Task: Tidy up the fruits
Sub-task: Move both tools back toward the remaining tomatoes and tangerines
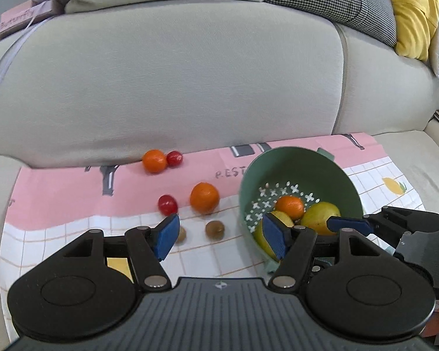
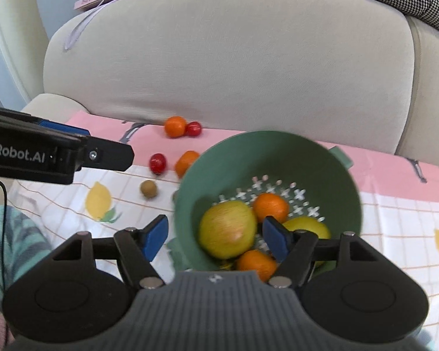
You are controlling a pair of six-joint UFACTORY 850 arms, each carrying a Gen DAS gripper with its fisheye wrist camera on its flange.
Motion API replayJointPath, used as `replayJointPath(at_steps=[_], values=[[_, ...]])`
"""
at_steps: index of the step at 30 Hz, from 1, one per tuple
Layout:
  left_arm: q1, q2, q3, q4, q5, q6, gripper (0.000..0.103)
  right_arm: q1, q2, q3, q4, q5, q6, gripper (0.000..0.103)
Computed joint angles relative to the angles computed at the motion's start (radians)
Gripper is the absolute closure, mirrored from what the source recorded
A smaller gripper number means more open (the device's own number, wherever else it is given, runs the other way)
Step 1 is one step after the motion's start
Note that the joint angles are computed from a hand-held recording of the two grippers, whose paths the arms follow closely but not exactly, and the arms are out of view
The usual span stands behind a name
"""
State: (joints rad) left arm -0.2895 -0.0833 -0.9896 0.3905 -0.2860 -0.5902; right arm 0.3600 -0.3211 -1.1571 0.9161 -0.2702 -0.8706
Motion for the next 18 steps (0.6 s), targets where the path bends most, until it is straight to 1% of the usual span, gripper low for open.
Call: replayJointPath(at_steps=[8, 9, 10, 12, 14, 16, 18], values=[[0.055, 0.053, 0.077, -0.211, 0.036, 0.178, 0.027, 0.043, 0.017, 0.019, 0.089, 0.029, -0.202, 0.036], [0.063, 0.057, 0.084, -0.253, 0.039, 0.212, 0.027, 0.048, 0.016, 0.019, 0.085, 0.036, -0.216, 0.037], [0.07, 0.058, 0.088, -0.292, 0.042, 0.244, 0.027, 0.051, 0.016, 0.017, 0.083, 0.037, -0.229, 0.041], [0.081, 0.059, 0.096, -0.365, 0.048, 0.304, 0.027, 0.062, 0.01, 0.013, 0.06, 0.048, -0.245, 0.045], [0.092, 0.059, 0.102, -0.44, 0.054, 0.366, 0.027, 0.072, 0.004, 0.008, 0.048, 0.061, -0.269, 0.052], [0.103, 0.053, 0.104, -0.541, 0.062, 0.446, 0.028, 0.079, -0.004, 0.001, 0.042, 0.068, -0.298, 0.053], [0.114, 0.045, 0.104, -0.646, 0.067, 0.531, 0.031, 0.088, -0.011, -0.006, 0.025, 0.079, -0.316, 0.054]])
